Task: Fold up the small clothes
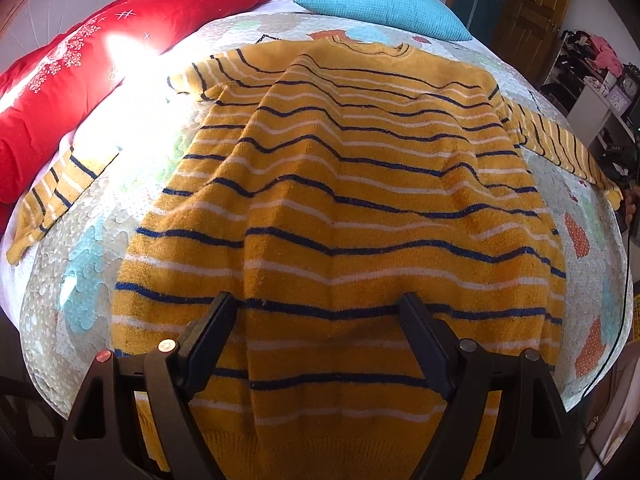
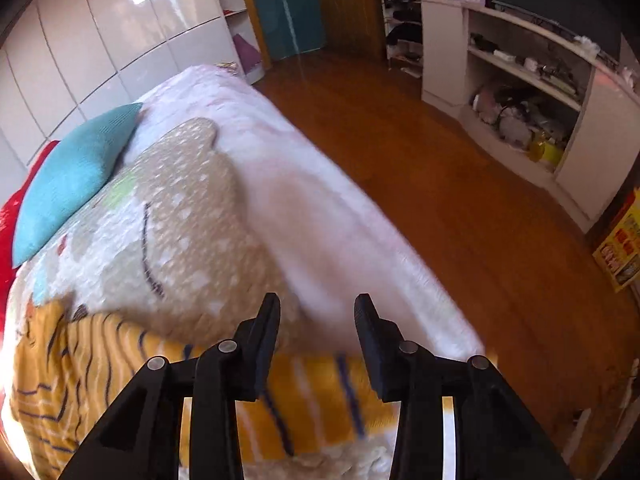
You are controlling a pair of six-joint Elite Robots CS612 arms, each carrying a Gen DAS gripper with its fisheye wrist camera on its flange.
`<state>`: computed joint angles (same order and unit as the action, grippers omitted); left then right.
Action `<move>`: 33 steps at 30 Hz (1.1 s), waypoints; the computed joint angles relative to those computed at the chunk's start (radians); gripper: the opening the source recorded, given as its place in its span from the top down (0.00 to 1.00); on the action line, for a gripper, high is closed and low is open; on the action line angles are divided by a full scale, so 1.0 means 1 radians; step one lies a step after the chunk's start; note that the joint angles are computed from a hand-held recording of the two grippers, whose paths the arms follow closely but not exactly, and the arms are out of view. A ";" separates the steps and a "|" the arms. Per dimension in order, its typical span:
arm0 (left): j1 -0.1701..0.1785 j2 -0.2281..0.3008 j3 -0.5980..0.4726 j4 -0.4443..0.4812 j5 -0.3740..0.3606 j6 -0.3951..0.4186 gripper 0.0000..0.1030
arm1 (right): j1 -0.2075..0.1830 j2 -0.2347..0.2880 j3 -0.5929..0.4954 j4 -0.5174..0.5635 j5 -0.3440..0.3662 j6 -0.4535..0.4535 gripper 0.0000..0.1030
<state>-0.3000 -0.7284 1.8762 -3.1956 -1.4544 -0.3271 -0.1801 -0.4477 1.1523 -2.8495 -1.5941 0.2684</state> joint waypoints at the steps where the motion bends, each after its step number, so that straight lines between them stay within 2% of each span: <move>1: 0.000 -0.001 0.000 0.003 0.000 0.002 0.20 | -0.007 -0.004 0.002 -0.019 0.007 0.015 0.54; 3: 0.002 -0.001 0.001 0.004 0.000 0.010 0.20 | -0.026 -0.030 0.059 -0.115 0.078 0.073 0.43; 6: 0.007 0.002 -0.002 0.004 -0.011 0.011 0.20 | -0.062 -0.078 0.186 -0.280 0.244 0.159 0.42; 8: 0.010 0.007 -0.007 0.004 -0.024 0.009 0.20 | -0.080 -0.099 0.254 -0.336 0.343 0.202 0.42; 12: 0.004 0.009 -0.008 0.005 -0.033 0.007 0.20 | -0.102 -0.103 0.326 -0.393 0.458 0.281 0.42; 16: -0.004 -0.001 0.002 0.005 -0.037 0.014 0.20 | -0.093 -0.067 0.296 -0.359 0.449 0.332 0.41; 20: -0.006 -0.013 0.015 0.008 -0.019 0.010 0.20 | -0.089 -0.032 0.258 -0.430 0.432 0.394 0.41; 22: -0.007 -0.017 0.018 0.009 -0.007 0.007 0.20 | -0.092 -0.019 0.234 -0.443 0.433 0.424 0.66; 23: -0.008 -0.018 0.019 0.009 -0.005 0.007 0.20 | -0.096 -0.017 0.229 -0.438 0.442 0.439 0.94; 25: -0.008 -0.020 0.021 0.009 -0.008 0.008 0.20 | -0.104 -0.022 0.227 -0.433 0.458 0.453 0.94; 27: -0.008 -0.021 0.023 0.004 -0.016 0.015 0.20 | -0.106 -0.046 0.249 -0.462 0.438 0.425 0.95; 30: -0.008 -0.023 0.029 -0.013 -0.025 0.028 0.20 | -0.106 -0.098 0.295 -0.509 0.355 0.389 0.95; 33: -0.001 -0.025 0.035 -0.038 -0.048 0.023 0.20 | -0.104 -0.134 0.310 -0.480 0.311 0.350 0.95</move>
